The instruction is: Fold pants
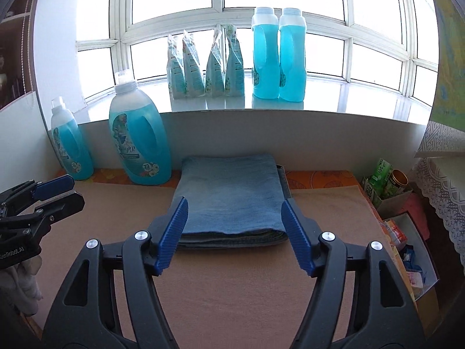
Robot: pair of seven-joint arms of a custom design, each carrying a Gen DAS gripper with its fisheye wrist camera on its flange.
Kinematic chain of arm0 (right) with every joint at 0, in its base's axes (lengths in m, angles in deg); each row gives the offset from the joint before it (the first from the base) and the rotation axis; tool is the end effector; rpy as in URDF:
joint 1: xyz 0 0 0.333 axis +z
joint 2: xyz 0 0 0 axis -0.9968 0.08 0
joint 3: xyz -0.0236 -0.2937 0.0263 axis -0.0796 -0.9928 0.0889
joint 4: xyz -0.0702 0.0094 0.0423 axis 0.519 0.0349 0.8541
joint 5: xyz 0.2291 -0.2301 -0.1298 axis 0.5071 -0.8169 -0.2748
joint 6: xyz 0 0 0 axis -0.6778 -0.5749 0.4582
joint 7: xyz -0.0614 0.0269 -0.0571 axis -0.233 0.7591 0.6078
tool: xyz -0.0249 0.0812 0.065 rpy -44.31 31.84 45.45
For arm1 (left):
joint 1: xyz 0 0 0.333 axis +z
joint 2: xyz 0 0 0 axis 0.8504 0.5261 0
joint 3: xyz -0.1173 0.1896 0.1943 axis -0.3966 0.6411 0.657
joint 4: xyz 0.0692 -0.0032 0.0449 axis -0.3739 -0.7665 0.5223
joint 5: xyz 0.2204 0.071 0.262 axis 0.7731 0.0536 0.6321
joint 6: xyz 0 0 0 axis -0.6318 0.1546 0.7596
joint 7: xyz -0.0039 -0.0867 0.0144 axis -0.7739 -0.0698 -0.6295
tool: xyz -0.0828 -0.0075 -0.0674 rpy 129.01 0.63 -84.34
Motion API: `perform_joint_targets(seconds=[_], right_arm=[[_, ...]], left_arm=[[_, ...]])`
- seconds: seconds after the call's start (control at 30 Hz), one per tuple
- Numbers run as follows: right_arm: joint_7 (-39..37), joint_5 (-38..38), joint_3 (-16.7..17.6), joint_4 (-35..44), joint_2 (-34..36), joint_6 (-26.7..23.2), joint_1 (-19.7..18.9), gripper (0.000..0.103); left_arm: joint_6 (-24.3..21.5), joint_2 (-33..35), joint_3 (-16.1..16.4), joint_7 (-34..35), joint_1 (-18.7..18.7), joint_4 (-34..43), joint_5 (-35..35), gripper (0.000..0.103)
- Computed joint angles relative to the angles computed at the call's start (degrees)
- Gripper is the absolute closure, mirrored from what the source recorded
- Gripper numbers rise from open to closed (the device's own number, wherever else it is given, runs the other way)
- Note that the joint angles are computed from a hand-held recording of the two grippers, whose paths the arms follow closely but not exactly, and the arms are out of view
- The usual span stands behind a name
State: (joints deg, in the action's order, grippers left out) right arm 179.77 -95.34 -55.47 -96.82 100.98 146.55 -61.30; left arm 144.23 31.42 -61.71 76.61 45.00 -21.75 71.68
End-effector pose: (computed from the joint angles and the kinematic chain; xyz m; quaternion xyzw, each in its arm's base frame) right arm 0.5331 0.2634 0.7819 -0.7483 0.5077 -0.2426 0.3513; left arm 0.3810 -0.2715 0.7577 -0.5366 0.6787 -0.4218 0.2711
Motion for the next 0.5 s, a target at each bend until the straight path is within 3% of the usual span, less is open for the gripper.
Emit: perform_joint_targets(seconds=[0.23,0.5], right_arm=[[6.9,-6.4,2.1,-18.5,-14.2,4.2,1.6,0.018],[15.7,-14.6,7.8,-31.6,-25.5,5.2,0.5,0.005]], left_arm=[[0.9,-9.1,1.3,2.0,-2.4,-7.9,-5.0,0.042],[-0.6,-18.2,3.0,5.3,-4.8,-15.5,-11.3,0.037]])
